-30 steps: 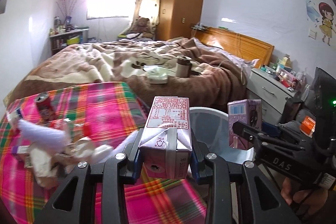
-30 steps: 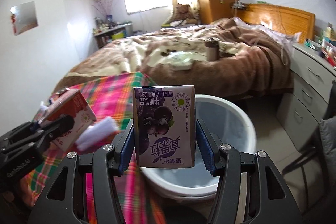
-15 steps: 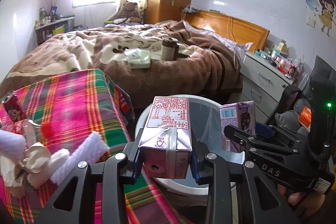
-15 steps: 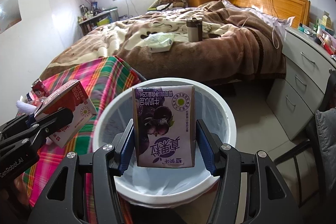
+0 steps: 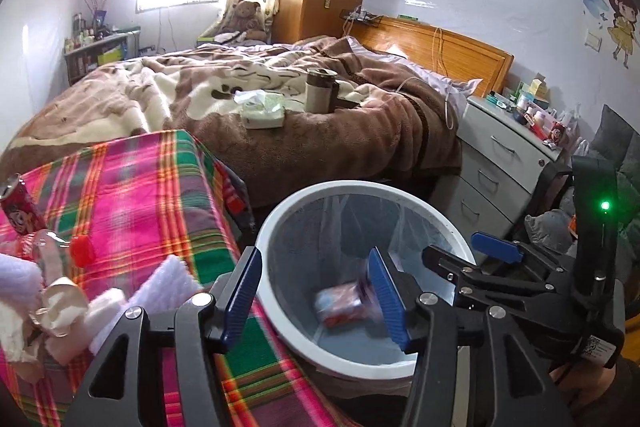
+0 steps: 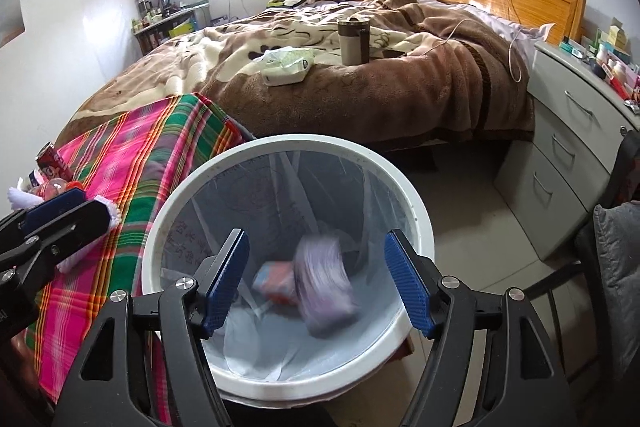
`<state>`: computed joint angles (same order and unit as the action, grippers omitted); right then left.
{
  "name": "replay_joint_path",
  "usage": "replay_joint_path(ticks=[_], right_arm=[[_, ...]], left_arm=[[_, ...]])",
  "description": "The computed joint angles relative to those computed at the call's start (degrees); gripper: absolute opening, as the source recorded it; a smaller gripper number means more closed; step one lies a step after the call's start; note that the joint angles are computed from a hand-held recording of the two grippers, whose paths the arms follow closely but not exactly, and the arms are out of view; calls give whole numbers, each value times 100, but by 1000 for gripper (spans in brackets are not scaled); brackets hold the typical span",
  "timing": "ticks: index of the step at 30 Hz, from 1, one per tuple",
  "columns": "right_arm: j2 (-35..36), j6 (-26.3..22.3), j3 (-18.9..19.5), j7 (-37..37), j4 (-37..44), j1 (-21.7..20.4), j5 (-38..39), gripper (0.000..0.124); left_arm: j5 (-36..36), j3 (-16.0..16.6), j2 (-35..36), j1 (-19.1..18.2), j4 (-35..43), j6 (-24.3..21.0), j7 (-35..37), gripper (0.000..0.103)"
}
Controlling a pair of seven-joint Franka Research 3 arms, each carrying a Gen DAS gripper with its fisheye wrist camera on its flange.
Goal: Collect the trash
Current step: 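Carry both cartons over the wastebasket and open both tools to drop them, then grasp the paper bag with the left tool while the right tool grasps the white foam sleeve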
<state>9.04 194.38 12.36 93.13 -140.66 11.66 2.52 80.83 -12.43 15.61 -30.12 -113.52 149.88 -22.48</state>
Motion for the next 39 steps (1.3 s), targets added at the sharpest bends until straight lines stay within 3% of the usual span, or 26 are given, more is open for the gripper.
replay_joint_path(ticks=[2,5,21,26,31,39], right_arm=[[-46,43,-152,-157,-30,230,300,72],[-85,156,320,485,-97,-370,-420,72],[-122,1051,48,1731,-200,225,-1656,72],[130,841,253,2136,79,180,-2191,72],[350,547,518,2132,305,174,-2236,72],[613,235,981,1789,587,81,-1939,72]], left_arm=[[62,2,-111,-11,-94,-39,-121,56],[-19,-69,-336,-2,-304,-247,-133,57],[-290,-655,-1934,313,-1989,-1326,-687,57],[-593,-784,-2517,504,-2614,-1432,-857,57],[-1043,-856,-3029,708,-3231,-1501,-966,57],[-1300,-847,-3672,1069,-4060,-1050,-1277,57]])
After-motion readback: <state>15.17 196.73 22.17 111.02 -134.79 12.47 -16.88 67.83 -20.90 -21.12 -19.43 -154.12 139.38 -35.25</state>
